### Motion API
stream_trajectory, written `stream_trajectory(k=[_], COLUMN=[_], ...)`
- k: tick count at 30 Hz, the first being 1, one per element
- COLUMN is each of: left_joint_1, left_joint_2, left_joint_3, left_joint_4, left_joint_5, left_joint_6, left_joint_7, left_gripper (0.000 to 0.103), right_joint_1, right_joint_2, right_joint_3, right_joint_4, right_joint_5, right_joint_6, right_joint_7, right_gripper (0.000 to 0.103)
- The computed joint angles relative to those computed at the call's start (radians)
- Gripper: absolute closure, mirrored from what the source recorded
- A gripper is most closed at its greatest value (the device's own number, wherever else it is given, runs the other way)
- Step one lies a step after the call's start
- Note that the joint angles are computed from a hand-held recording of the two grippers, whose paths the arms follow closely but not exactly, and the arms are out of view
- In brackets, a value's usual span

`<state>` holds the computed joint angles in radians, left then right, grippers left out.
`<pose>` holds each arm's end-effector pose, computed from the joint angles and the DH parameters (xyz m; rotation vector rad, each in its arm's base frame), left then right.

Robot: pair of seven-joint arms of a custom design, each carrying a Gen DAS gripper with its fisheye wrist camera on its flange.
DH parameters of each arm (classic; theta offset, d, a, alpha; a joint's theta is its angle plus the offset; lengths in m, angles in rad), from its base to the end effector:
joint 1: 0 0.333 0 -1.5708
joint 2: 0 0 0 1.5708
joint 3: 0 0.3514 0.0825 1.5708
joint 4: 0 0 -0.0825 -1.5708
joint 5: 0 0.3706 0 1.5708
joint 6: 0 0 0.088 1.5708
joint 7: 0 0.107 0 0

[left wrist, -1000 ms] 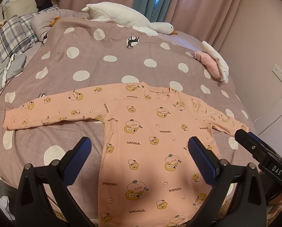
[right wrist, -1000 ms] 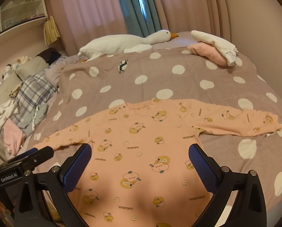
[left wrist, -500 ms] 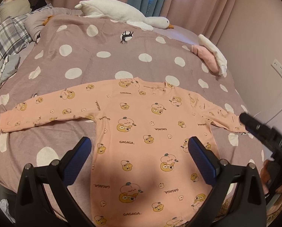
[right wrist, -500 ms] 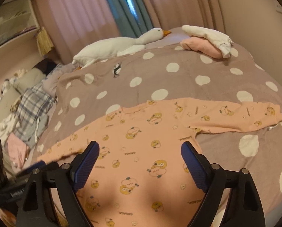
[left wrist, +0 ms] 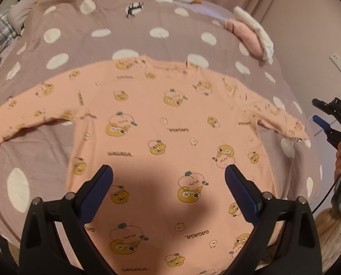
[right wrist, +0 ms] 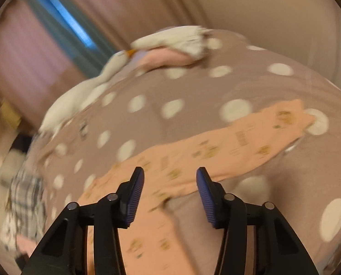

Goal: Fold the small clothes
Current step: 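Move the right gripper to the sleeve cuff and close on it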

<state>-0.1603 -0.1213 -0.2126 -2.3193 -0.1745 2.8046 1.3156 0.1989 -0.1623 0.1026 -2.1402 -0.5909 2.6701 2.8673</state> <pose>0.4871 -0.1854 0.5015 -2.0170 1.9718 -0.8359 0.5019 0.1772 0.5905 -1.1748 2.1084 -0.5651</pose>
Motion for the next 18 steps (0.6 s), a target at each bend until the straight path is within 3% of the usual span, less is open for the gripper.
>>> stream_trajectory(k=[10,18], left_joint_1=[-0.019,-0.019], left_joint_2=[0.088,0.111], left_joint_3=[0.008,0.014], left_joint_4=[0.048,0.071], left_joint_5=[-0.058,-0.065], left_joint_6=[-0.045,-0.069], left_joint_7=[0.023,0.013], left_gripper=[0.009,0.010], right_joint_1=[-0.128,-0.172], right_joint_2=[-0.069,-0.036], right_joint_3=[-0.054,-0.082], right_joint_4=[-0.118,-0.132], right_joint_5=[-0.015,0.011], right_joint_6=[-0.042,-0.047], right_joint_7=[0.169,0.191], right_gripper=[0.058,0.064])
